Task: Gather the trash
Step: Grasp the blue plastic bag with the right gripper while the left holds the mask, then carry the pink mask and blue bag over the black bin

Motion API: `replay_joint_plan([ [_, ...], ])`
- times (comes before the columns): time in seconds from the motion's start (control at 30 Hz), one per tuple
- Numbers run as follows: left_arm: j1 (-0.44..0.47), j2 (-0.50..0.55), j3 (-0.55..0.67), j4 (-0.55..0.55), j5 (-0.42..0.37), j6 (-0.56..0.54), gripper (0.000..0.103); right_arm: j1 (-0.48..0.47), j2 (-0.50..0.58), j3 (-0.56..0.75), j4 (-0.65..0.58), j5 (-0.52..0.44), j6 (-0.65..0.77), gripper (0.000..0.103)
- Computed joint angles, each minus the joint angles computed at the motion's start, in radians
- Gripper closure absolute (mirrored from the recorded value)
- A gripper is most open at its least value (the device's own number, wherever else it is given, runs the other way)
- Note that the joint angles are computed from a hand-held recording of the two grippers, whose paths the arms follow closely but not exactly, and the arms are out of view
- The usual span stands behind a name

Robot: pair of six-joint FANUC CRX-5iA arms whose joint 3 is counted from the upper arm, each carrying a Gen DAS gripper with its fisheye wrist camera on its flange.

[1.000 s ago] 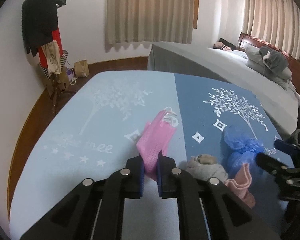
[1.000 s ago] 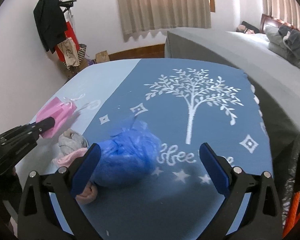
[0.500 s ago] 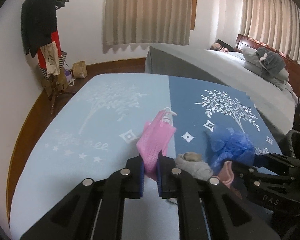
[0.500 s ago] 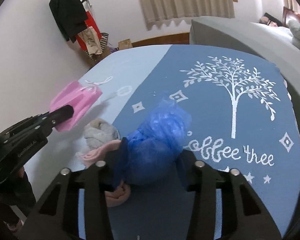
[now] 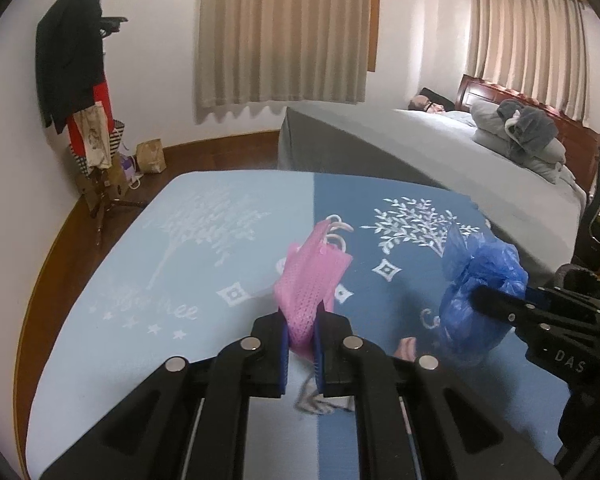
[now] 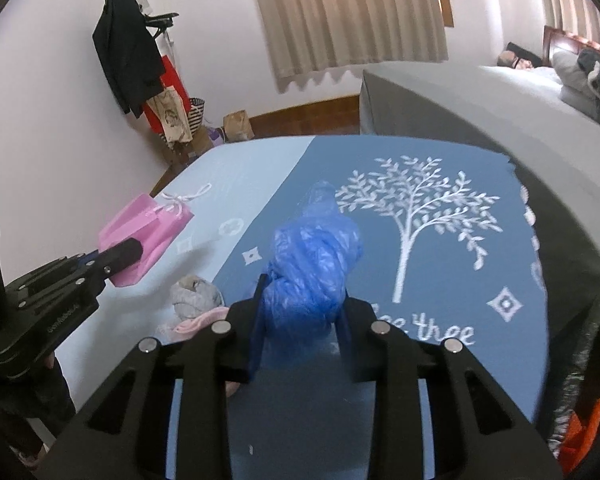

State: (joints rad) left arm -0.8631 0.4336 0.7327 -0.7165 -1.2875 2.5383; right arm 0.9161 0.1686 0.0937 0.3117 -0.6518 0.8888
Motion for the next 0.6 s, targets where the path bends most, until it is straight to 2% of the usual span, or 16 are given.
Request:
replay_joint_plan([
  [0.6, -0.047, 0.104, 0.203, 0.005, 0.003, -0.094, 0.093, -0.003, -0.164, -0.170, 0.209, 0.048, -0.190, 0.074],
])
